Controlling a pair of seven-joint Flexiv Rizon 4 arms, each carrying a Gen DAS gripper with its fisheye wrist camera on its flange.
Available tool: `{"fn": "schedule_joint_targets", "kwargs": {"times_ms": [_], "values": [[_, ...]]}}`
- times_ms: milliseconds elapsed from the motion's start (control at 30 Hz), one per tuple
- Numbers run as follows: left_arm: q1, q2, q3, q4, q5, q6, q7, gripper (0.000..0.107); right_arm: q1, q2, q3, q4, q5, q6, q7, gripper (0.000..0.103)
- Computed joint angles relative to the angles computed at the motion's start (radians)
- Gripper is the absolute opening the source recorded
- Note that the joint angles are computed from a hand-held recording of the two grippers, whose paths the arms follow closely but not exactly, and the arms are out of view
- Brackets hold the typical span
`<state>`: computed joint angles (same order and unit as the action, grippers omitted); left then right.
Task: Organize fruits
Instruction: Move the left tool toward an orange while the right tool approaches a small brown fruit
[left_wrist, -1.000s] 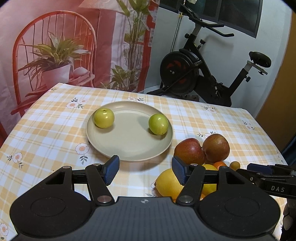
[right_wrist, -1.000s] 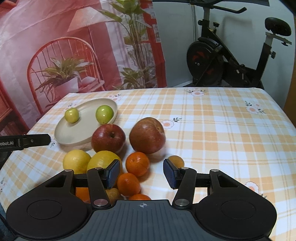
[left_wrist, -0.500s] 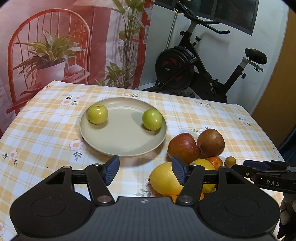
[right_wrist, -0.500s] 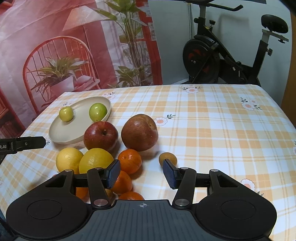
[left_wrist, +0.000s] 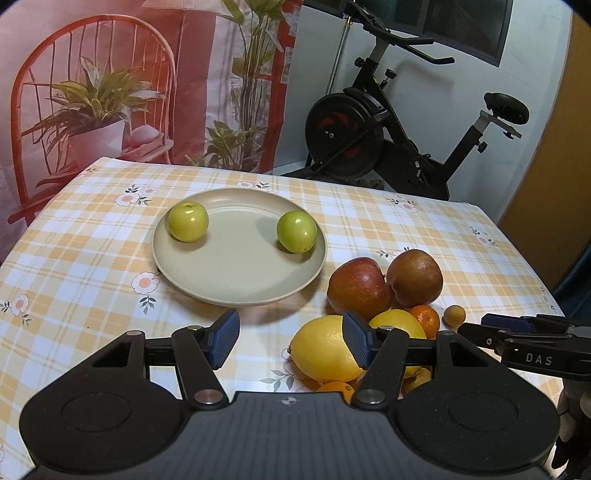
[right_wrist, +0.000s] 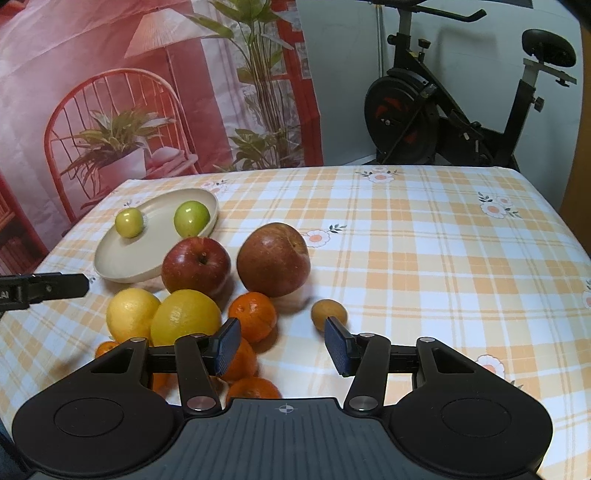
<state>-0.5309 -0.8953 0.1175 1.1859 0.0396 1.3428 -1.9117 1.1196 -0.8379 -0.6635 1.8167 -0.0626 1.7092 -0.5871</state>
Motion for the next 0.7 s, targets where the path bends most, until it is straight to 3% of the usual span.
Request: {"fn": "schedule_joint_targets", "kwargs": {"times_ms": [700], "values": [[0.009, 0.006, -0.019, 0.024, -0.012, -0.008, 0.005, 0.06, 0.008, 0.004, -0.009, 0.024, 0.013, 0.006, -0.011, 0.042]]}}
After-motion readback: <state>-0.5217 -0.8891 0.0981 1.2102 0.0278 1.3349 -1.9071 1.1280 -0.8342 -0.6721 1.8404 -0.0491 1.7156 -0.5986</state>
